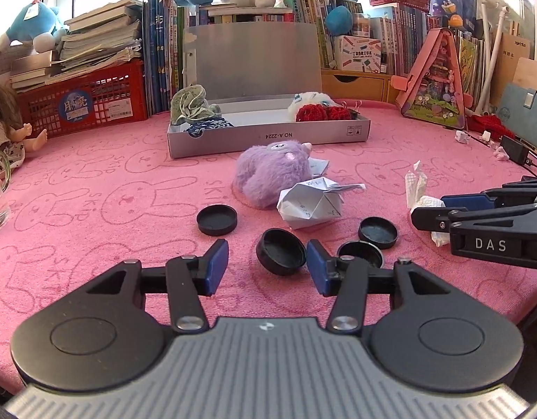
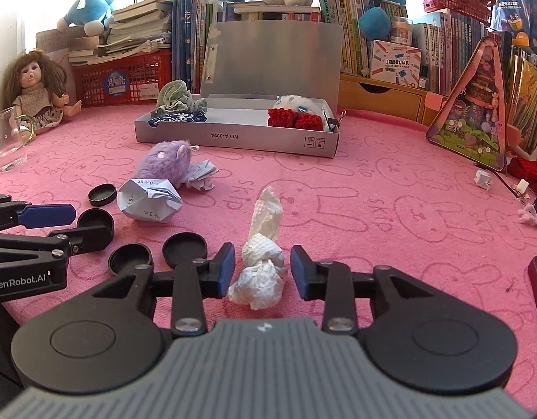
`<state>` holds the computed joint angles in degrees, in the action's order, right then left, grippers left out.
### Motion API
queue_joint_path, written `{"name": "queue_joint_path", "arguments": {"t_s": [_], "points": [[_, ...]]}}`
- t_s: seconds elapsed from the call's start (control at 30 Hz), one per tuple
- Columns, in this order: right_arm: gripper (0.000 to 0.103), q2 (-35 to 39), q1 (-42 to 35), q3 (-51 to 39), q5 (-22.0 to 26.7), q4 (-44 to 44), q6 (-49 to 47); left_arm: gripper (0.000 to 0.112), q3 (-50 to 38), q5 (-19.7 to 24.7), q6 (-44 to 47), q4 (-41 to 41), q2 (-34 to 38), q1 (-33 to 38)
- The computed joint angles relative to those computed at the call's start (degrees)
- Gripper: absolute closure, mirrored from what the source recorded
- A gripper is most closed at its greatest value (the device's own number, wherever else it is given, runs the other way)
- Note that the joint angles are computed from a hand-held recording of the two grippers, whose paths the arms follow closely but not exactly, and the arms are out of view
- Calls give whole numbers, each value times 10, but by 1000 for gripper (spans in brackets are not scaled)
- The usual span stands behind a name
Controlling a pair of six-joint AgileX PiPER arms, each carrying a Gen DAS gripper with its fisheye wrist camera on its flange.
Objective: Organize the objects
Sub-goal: 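Grasp the crumpled white paper with the right gripper while the left approaches a black cap, then grasp a black round cap with the left gripper while the right lifts the paper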
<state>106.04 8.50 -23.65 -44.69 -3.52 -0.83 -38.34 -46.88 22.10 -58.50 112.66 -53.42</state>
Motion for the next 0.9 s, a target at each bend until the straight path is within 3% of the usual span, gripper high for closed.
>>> {"name": "queue_joint_path", "arguments": {"t_s": [0.13,0.3,0.77,0.9], "points": [[49,10,8,7,-28,21,-7,55,-5,-12,9,-15,9,-6],[48,14,18,15,-64,80,-31,45,-14,-45,44,-67,18,-14],[47,37,33,39,-120,73,-24,45,-15,-38,7,-39,33,-10],[45,45,40,35,-114,73,-18,45,-14,-36,-7,-35,34,-8]]}}
